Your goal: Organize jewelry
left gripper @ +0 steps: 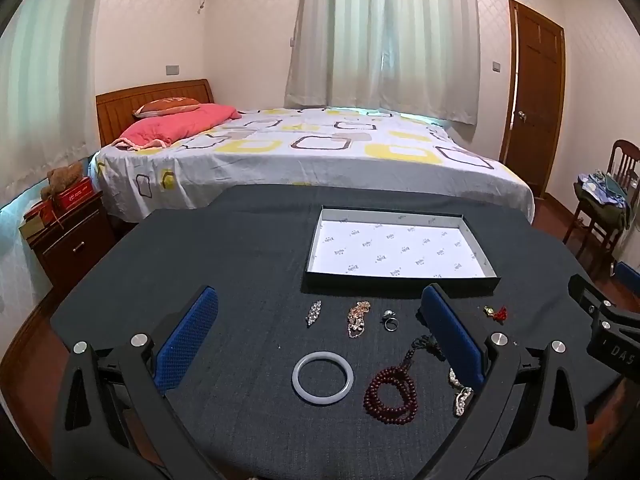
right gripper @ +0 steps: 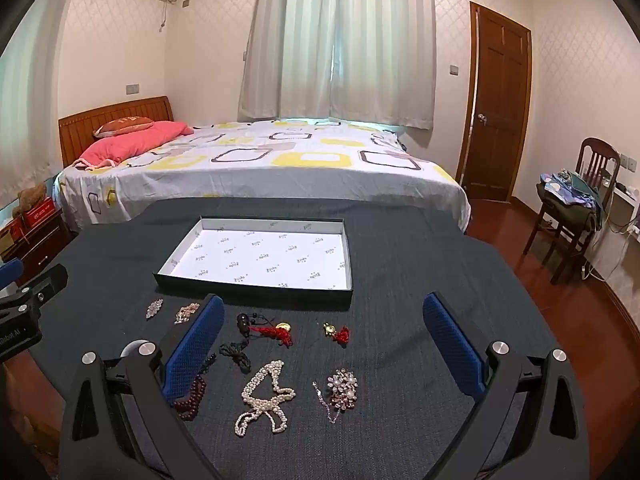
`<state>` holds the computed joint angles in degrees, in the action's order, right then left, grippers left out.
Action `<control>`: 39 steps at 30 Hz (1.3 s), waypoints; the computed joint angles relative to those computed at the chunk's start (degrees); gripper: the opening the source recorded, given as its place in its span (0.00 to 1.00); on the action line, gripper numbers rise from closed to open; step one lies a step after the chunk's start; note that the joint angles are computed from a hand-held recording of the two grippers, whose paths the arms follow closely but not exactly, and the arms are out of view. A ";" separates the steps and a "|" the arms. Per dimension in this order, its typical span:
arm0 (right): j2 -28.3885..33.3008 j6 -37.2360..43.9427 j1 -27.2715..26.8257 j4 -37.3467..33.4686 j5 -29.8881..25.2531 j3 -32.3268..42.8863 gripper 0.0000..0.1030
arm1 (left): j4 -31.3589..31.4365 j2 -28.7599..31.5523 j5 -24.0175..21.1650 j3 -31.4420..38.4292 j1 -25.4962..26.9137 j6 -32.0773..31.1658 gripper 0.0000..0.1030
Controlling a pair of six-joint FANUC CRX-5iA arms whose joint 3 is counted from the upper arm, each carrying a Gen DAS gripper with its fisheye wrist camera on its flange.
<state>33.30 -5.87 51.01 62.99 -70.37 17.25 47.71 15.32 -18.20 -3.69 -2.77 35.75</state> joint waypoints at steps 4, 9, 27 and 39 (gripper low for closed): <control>0.14 0.17 -0.02 0.01 -0.01 0.20 0.94 | -0.72 0.05 -0.53 0.40 0.13 0.45 0.96; 0.24 0.04 0.01 0.16 -0.14 0.29 0.94 | -0.14 0.00 -0.16 0.06 0.00 0.14 0.96; -0.05 -0.22 -0.02 0.35 0.19 -0.22 0.94 | 0.28 0.03 -0.04 -0.19 -0.06 -0.30 0.96; 0.04 0.31 0.22 0.05 -0.17 0.54 0.94 | 2.14 0.16 0.13 -1.24 -0.24 -1.51 0.96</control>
<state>33.34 -5.55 51.23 63.05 -70.54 17.79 49.85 15.48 -18.08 -4.93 -3.01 34.23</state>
